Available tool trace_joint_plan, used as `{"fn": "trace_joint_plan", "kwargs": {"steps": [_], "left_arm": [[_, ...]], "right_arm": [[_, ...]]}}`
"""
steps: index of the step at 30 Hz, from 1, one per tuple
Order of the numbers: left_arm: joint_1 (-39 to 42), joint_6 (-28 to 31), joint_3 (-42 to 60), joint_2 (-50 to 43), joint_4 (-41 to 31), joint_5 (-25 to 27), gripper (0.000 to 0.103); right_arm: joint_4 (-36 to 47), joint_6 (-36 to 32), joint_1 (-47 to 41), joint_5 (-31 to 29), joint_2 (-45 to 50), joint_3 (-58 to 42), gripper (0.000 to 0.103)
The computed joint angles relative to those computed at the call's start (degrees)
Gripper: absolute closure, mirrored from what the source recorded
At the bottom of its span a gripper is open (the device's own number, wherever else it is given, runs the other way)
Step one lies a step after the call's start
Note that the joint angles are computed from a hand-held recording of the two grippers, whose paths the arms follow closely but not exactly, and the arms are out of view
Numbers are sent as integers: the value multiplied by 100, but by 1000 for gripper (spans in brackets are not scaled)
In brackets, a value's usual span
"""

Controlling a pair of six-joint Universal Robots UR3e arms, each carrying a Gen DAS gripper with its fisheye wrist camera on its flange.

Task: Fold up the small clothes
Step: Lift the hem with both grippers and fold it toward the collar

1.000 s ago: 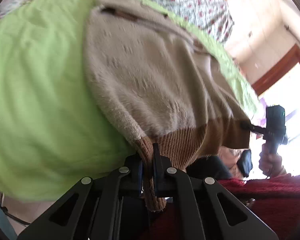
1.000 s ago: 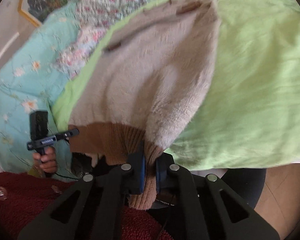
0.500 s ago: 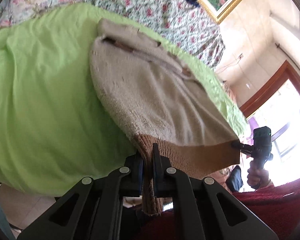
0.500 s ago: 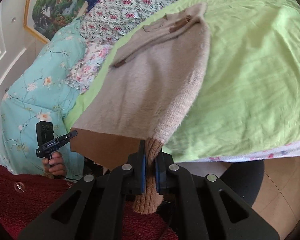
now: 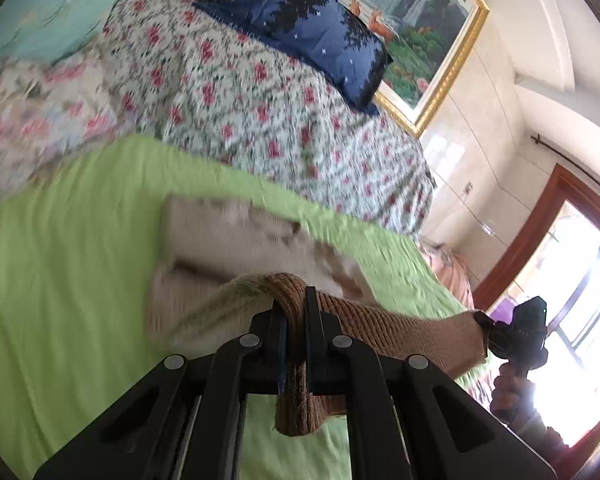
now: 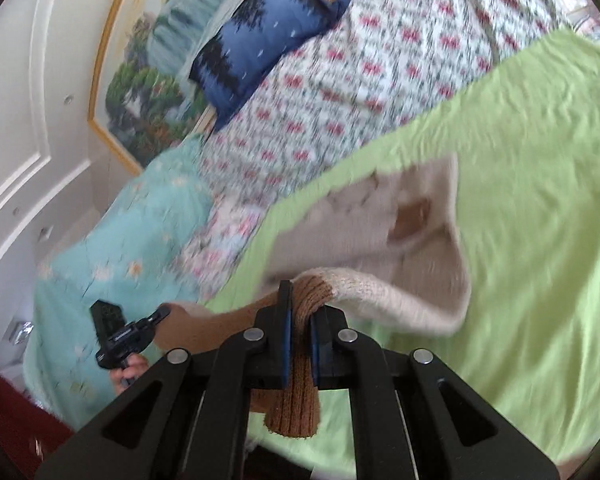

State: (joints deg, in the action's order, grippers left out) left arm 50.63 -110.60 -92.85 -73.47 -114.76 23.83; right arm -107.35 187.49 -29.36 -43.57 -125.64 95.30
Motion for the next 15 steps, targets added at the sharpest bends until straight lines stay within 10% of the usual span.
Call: {"fn": "trace_joint_plan", "kwargs": {"steps": [6,15], "left_arm": [[-2085,-4946,984,-2670,6198,806,98],[-3386,-6332,5496,-6349,5914,2389,98]], "right_arm": [[-1885,908,1027,-1431,2555,-1152,95],[-1491,1130,1511,-2520,5539,-3842,95]]}}
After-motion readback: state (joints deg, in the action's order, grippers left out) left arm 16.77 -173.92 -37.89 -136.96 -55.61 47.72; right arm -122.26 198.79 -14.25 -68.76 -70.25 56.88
